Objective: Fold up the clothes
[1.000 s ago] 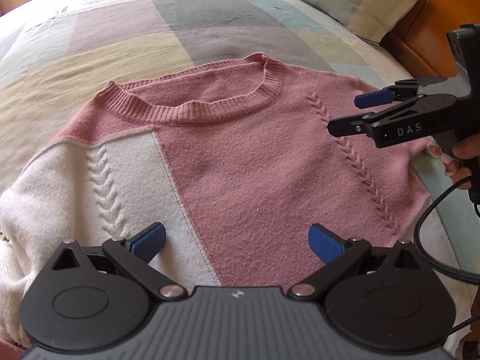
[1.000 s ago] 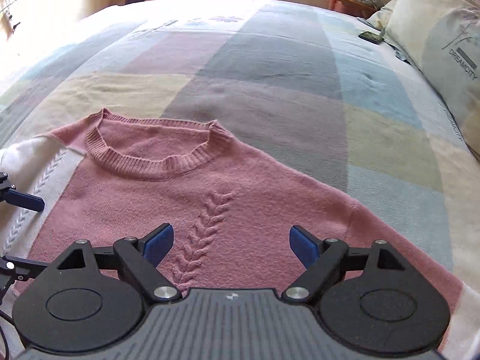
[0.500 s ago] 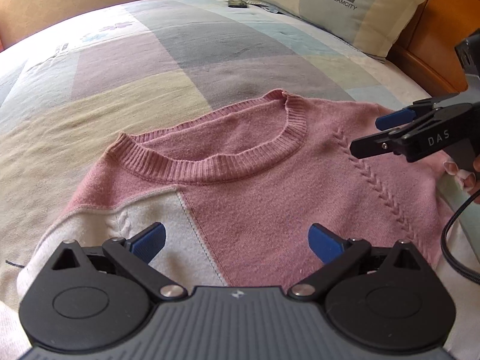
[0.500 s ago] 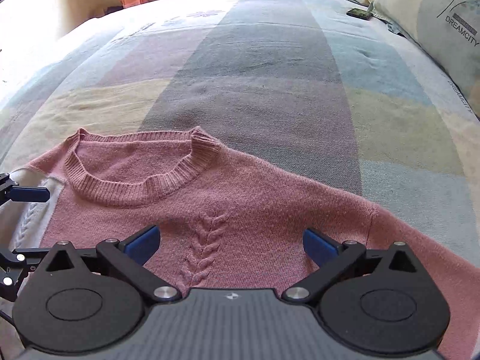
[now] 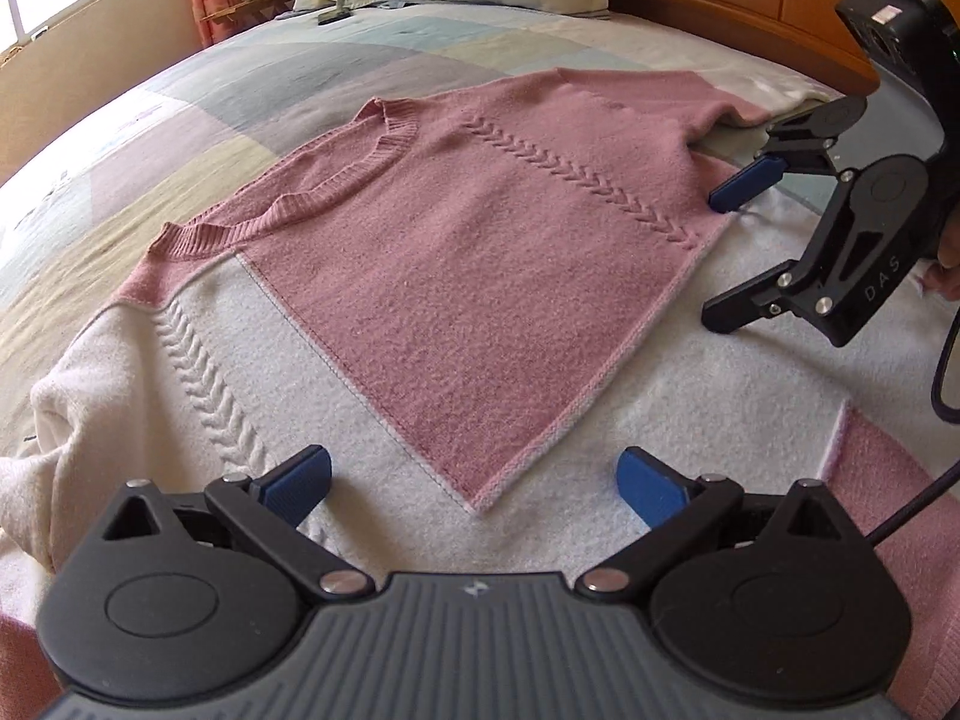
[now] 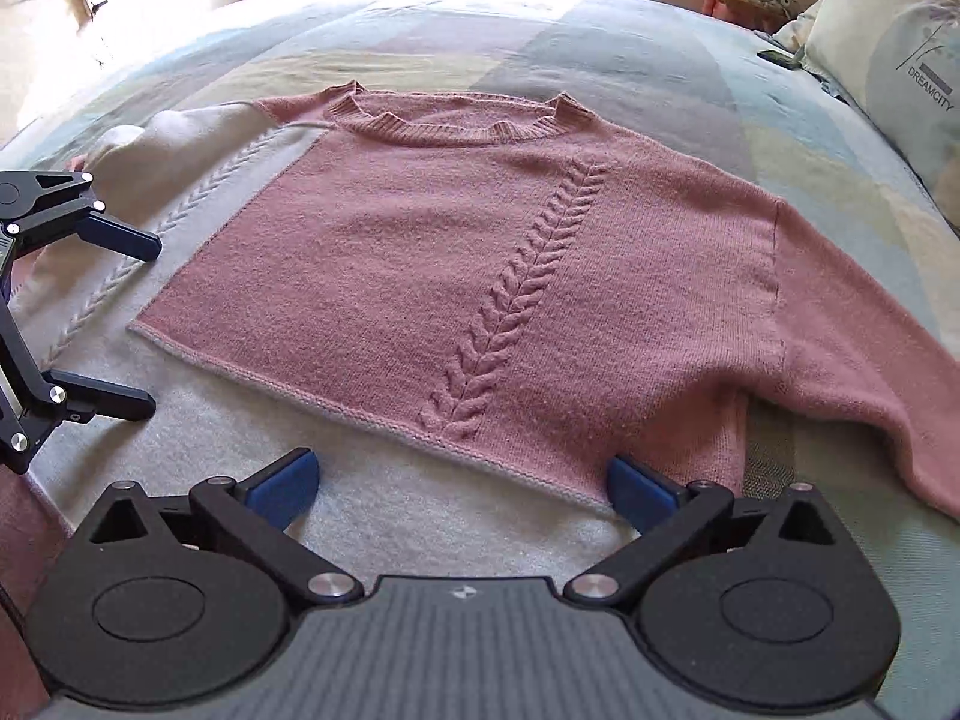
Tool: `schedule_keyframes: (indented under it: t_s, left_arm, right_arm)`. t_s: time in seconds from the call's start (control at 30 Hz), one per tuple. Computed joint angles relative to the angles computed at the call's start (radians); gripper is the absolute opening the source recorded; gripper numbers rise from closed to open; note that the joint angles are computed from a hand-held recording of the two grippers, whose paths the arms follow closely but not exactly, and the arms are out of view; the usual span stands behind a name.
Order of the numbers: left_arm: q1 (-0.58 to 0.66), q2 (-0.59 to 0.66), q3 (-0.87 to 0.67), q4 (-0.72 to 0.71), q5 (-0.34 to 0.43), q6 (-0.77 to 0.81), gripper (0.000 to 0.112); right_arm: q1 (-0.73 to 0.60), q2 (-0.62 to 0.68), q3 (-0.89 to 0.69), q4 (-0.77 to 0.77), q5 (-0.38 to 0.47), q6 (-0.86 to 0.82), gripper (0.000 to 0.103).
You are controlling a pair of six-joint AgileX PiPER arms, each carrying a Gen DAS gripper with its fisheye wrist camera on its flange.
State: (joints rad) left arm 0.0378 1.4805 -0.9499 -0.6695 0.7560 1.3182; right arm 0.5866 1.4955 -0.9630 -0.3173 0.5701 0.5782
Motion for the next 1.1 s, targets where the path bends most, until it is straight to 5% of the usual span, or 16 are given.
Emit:
schedule_keyframes:
  t_s: [0.27, 0.37, 0.5, 0.6, 0.7, 0.77, 0.9, 1.1]
  left_arm:
    - [-0.044, -0.010, -0.012, 0.182, -0.067, -0.401, 0.101]
    - [-0.036, -0.021, -0.014, 0.227, -0.060, -0.494, 0.101]
    - [-0.047, -0.033, -0.013, 0.227, -0.085, -0.519, 0.101]
    - [-0.076, -0.012, -0.031, 0.246, -0.100, -0.539, 0.101]
    - [-0.096, 0.032, -0.062, 0.308, -0.095, -0.594, 0.101]
    - [-0.094, 0.058, -0.086, 0.322, -0.077, -0.618, 0.102]
    - [-0.068, 0.011, -0.073, 0.314, -0.062, -0.638, 0.101]
    - [-0.049, -0.202, 0.096, 0.275, -0.009, -0.411, 0.101]
  right_arm:
    - [-0.178, 0.010, -0.002, 0.255, -0.076, -0.367, 0.103]
    - [-0.198, -0.049, 0.023, 0.232, 0.004, -0.311, 0.103]
    - [-0.158, -0.091, 0.001, 0.220, 0.083, -0.296, 0.103]
    - [-0.160, -0.069, -0.010, 0.254, -0.032, -0.356, 0.103]
    - [-0.195, 0.043, -0.058, 0.216, -0.030, -0.327, 0.103]
    - [-0.225, 0.005, 0.009, 0.219, -0.092, -0.366, 0.103]
    - [-0.197, -0.065, -0.011, 0.136, 0.056, -0.245, 0.103]
    - [-0.106, -0.213, 0.100, 0.382, 0.093, -0.527, 0.103]
